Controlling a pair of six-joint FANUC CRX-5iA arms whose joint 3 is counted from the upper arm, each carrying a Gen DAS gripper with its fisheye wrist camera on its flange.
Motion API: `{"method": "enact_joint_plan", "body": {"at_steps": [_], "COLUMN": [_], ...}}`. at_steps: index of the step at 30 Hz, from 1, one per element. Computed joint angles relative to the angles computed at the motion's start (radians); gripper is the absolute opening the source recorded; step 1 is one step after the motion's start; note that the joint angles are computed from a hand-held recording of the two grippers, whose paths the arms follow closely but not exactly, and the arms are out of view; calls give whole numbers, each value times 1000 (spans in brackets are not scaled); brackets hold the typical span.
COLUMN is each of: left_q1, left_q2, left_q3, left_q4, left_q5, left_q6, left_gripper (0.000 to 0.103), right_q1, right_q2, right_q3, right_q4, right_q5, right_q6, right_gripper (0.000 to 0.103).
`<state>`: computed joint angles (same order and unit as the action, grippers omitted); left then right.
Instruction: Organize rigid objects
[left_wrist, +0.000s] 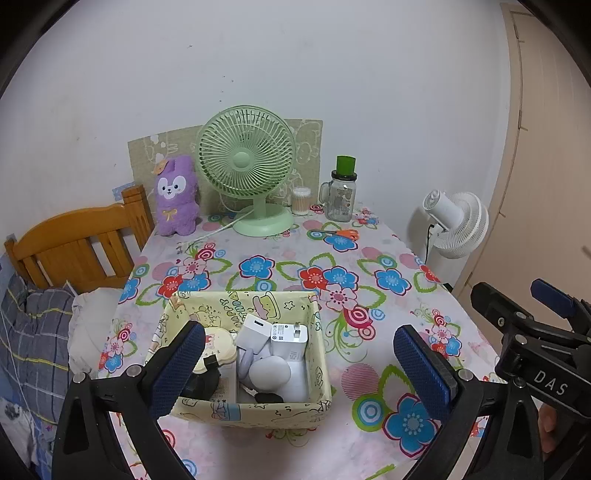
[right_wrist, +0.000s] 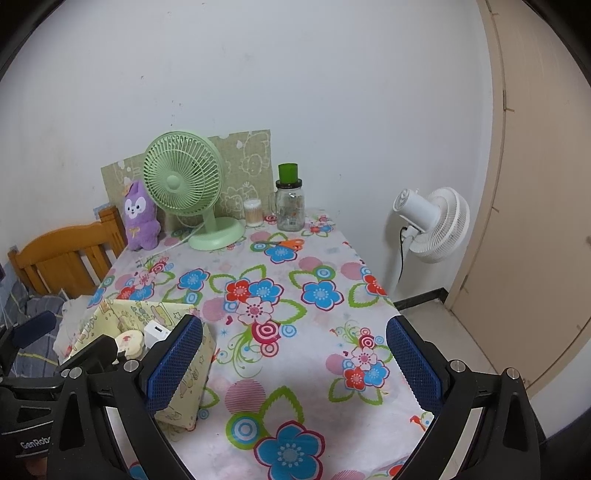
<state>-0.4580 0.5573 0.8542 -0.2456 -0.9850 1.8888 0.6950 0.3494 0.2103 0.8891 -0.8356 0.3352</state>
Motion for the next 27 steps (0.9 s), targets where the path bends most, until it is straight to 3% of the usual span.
{"method": "enact_joint_plan", "body": {"at_steps": [27], "left_q1": [2], "left_q2": [-37], "left_q3": [-47], "left_q4": [-27], "left_q5": [17], "left_q6": [71], "left_gripper": [103], "right_q1": [-1], "right_q2": [12], "right_q3": [14], "right_q4": [7], "right_q5": [43], "right_q6": [16], "right_gripper": [101]}}
